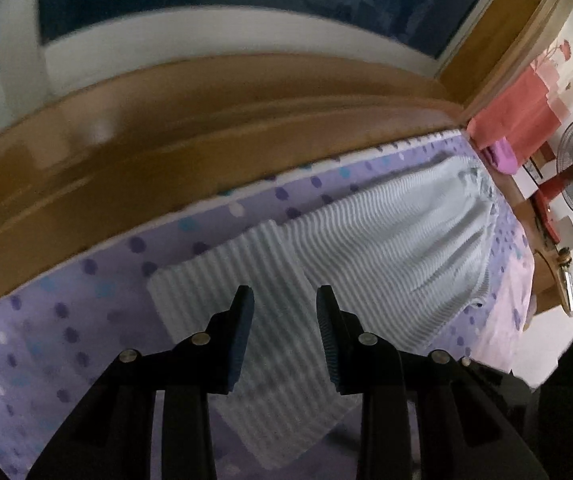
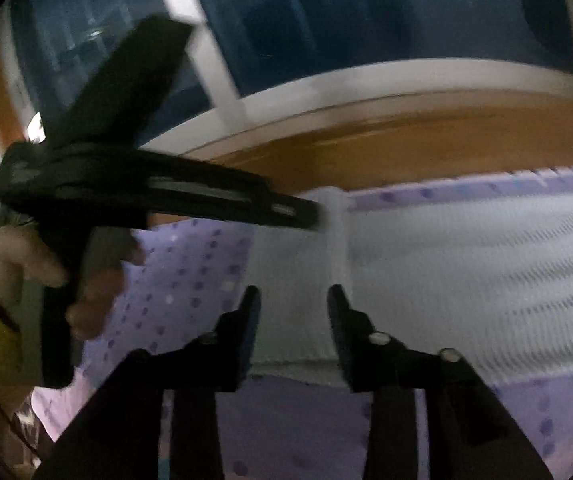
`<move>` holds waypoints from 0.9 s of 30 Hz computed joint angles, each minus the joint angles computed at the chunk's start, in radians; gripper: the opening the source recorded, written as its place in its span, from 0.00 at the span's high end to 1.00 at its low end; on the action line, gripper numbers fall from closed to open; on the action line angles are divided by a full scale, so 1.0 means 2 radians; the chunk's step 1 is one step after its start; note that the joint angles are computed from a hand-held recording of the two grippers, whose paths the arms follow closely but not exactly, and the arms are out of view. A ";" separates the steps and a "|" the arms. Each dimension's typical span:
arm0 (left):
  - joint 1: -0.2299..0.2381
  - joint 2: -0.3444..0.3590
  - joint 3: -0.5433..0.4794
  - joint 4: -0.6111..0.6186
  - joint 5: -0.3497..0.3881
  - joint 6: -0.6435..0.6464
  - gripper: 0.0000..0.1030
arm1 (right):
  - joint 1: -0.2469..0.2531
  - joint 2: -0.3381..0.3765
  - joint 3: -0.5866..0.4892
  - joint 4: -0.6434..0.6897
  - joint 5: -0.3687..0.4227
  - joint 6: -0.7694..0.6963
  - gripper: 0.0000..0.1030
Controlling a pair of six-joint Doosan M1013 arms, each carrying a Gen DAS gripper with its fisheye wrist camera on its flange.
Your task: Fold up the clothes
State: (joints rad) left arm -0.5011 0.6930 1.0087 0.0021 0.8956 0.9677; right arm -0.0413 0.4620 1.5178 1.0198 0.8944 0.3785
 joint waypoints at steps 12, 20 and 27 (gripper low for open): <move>0.013 0.021 -0.001 -0.041 -0.043 0.070 0.69 | 0.017 0.008 0.007 -0.078 -0.041 0.029 0.57; 0.018 -0.007 0.039 -0.063 -0.083 0.084 0.69 | 0.029 0.000 0.010 -0.125 -0.047 0.077 0.39; 0.030 -0.076 0.152 -0.048 -0.191 -0.007 0.58 | 0.044 -0.036 0.037 -0.153 -0.105 0.084 0.39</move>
